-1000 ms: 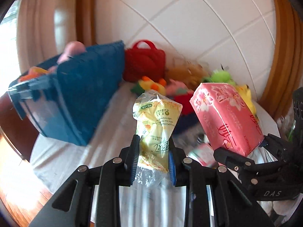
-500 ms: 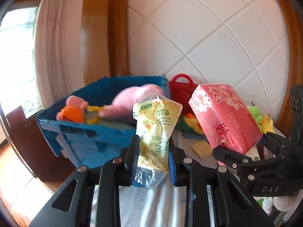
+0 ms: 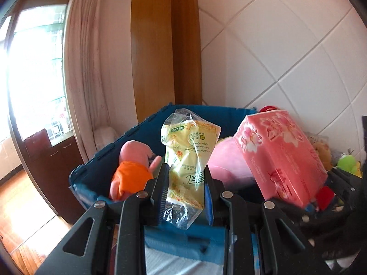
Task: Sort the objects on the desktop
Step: 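Carry the snack packet and tissue pack into the blue crate and release both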
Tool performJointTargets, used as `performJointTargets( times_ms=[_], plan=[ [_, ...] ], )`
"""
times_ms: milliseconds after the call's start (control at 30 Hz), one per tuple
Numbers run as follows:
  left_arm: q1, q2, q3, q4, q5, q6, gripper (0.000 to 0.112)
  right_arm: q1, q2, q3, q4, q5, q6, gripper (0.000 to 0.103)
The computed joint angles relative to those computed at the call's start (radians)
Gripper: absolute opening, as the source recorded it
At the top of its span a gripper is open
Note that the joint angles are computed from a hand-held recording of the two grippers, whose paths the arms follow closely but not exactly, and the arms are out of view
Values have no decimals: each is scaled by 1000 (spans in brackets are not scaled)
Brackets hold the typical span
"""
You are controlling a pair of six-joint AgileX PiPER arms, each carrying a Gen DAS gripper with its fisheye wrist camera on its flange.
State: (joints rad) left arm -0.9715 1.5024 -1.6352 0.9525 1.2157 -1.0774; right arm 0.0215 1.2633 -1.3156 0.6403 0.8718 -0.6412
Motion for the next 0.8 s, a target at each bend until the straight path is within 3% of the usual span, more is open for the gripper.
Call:
performJointTargets(
  times_ms=[133,200,267,333,467,800],
  plan=[
    [169,13,30,-155,-130,138,28,119,78,-22,-133,-80,146,91],
    [233,10,59,-219,-199,191,38,167,94,-19,-219,-113,226,91],
    [264,9,80,-251,-233,219,67,227,104,-15,-348,-153,339,94],
    [294,-13,132,-267,-291,228,79,275,112,-9,-467,-181,447,97],
    [360,-52,213,-330,-388,266,80,334,97,4,-599,-195,595,102],
    [314,-138,296,-329,-396,244,80,441,-9,69,-844,-207,916,103]
  ],
)
